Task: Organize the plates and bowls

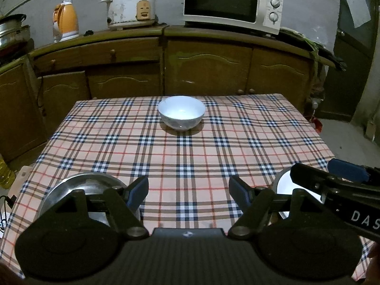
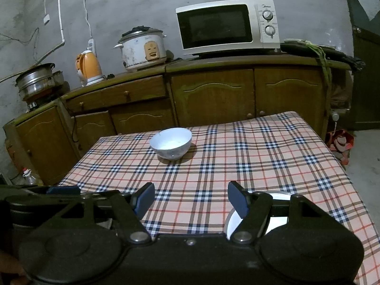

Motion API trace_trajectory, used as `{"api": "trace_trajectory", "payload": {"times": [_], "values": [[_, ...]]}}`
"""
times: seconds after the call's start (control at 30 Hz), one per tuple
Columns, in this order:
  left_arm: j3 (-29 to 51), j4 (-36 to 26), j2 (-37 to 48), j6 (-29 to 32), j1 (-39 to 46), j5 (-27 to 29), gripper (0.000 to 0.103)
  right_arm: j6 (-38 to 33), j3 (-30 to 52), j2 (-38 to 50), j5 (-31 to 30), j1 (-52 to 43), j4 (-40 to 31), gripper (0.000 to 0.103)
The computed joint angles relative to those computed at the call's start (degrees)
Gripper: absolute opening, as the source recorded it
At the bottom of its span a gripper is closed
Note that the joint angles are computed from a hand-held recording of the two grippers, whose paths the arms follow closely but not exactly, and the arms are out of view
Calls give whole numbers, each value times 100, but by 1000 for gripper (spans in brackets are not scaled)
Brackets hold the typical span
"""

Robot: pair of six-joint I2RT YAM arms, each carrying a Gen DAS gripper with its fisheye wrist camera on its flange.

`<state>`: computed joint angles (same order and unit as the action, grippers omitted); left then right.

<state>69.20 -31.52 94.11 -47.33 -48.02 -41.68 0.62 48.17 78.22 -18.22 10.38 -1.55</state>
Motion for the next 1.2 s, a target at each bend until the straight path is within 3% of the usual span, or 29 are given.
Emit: {"api": "trace_trajectory", "payload": {"times": [1.2], "values": [[-272,122,-186,149,450,131,78,149,463,620,323,445,115,81]]}}
